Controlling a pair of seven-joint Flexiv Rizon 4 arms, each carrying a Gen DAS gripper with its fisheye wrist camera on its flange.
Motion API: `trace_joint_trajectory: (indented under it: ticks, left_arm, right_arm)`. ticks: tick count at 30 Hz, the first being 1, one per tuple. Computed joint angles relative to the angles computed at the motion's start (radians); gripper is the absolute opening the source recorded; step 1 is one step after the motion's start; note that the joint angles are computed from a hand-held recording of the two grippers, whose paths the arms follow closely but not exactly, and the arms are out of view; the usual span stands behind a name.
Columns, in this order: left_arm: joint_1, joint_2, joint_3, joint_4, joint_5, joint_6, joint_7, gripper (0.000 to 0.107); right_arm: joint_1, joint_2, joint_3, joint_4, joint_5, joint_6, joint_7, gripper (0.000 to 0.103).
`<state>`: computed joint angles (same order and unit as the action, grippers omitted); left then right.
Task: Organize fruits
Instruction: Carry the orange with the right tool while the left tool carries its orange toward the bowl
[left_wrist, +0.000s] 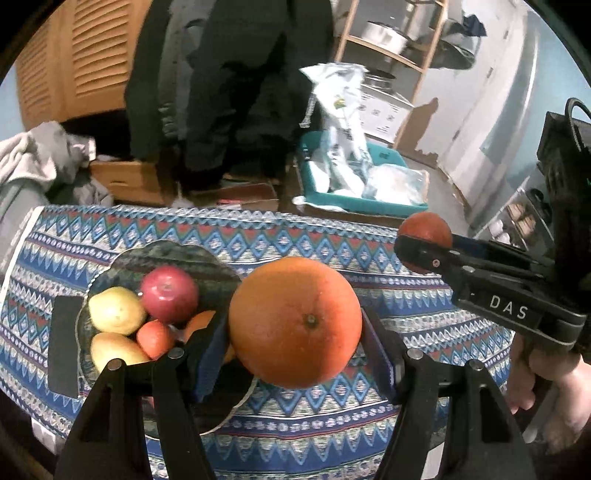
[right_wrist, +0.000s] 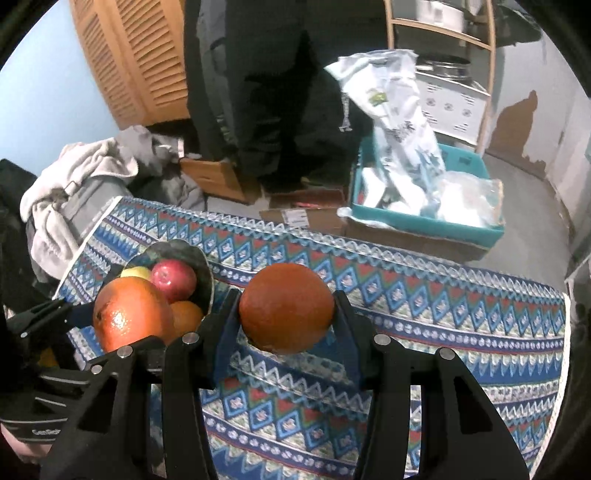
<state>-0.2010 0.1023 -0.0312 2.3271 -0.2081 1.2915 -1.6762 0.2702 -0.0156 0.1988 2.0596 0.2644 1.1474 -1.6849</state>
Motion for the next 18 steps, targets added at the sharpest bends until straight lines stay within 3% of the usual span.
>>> trace_joint_trajectory:
  ticks: [18]
  left_arm:
    - [0.091,-0.006,0.074,0.090,-0.085,0.021,0.079,0.070]
  right_arm:
    - [0.053,-0.185,0.076,-0.181,0.032,-0.094,0.009,0.048]
